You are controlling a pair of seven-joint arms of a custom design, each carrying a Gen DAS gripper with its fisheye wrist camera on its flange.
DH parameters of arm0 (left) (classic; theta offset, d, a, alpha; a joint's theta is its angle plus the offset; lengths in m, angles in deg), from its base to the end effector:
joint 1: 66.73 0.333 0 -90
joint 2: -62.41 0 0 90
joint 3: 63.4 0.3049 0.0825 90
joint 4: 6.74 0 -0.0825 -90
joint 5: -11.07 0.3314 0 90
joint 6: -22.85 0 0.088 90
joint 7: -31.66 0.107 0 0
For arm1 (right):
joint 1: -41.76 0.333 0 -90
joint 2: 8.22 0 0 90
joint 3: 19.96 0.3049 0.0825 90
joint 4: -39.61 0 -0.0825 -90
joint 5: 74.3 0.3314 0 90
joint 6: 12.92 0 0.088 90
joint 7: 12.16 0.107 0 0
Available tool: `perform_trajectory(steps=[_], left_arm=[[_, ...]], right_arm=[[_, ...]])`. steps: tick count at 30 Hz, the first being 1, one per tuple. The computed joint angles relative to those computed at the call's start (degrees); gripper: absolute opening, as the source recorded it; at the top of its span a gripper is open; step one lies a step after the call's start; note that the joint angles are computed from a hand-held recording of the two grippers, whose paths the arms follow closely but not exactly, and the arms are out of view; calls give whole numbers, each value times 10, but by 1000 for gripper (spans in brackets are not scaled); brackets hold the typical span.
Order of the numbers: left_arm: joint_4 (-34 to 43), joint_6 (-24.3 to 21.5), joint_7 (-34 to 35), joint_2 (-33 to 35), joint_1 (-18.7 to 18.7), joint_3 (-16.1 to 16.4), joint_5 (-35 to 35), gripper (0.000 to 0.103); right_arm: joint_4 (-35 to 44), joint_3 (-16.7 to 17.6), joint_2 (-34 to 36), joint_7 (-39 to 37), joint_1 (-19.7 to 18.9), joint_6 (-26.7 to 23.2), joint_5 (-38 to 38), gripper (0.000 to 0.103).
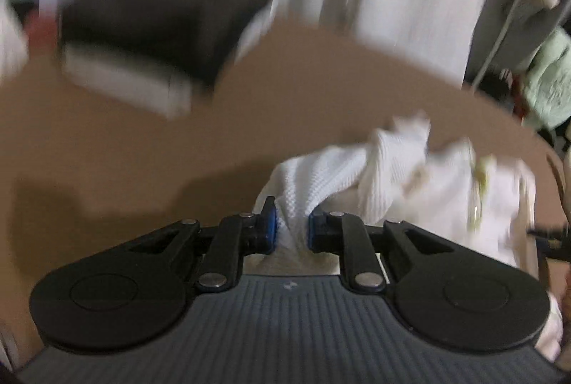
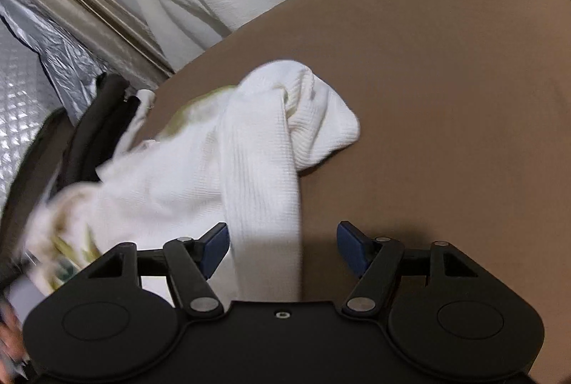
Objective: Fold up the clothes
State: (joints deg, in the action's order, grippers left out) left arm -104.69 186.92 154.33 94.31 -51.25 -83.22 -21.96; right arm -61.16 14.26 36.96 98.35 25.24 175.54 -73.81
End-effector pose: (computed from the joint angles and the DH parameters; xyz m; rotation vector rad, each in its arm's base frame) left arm 0.6656 0.0187 0.3654 -1.8998 1.9532 -1.0009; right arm 0.6611 0.1164 0.3068 -1.2416 1.8582 -0.0938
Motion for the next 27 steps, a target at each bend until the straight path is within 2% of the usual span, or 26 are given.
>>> perform_trajectory(steps=[2, 3, 7, 9, 10, 11, 13, 15, 18, 20, 22, 23, 24, 25, 26, 27], left_arm=[[6, -48, -42, -1, -6, 22, 8, 15], [2, -47, -43, -5, -5, 22, 5, 15], [-21, 23, -25, -17, -26, 30, 28, 15], [-42, 63, -11, -17, -21, 15, 33, 15], [-47, 81, -6, -13, -17, 7, 36, 15], [-46, 100, -7, -7, -15, 3, 42, 15], [-54, 143, -8, -2, -3, -11, 50, 15], [-58, 168, -2, -2, 36, -54, 48, 15], [-62, 192, 7, -1, 118, -149, 40, 14], [-77, 192, 13, -6, 175, -210, 43, 14], [-74, 122, 30, -4, 250, -282, 39, 14], [-67, 88, 39, -4, 267, -295, 27, 14], [-71, 78, 38, -13, 272, -294, 14, 14], [-76, 73, 37, -23, 272, -290, 4, 14], [-84, 82, 33, -33, 258, -272, 3, 14], [-94, 96, 22, -45, 232, -240, 9, 14]], right_arm=[[20, 25, 24, 2, -9, -2, -1, 72], [30, 28, 32, 4, -7, -6, 0, 72], [100, -10, 53, 6, 45, -35, 18, 78], [143, -28, 72, -4, 69, -45, 30, 77], [156, -34, 77, -15, 78, -48, 30, 45], [166, -38, 78, -31, 85, -52, 28, 9], [145, -47, 54, -62, 98, -23, 22, 8], [94, -52, 8, -71, 105, 25, 11, 8], [-17, -17, -76, -67, 60, 71, -33, 8], [-75, 35, -113, -40, -1, 25, -55, 8], [-120, 109, -138, -31, -77, -43, -53, 8], [-138, 140, -151, -48, -108, -78, -23, 8], [-149, 152, -158, -44, -121, -107, -34, 8], [-154, 144, -163, -40, -115, -131, -53, 8], [-158, 124, -171, -53, -92, -146, -33, 9], [-155, 115, -167, -50, -80, -156, -24, 9]])
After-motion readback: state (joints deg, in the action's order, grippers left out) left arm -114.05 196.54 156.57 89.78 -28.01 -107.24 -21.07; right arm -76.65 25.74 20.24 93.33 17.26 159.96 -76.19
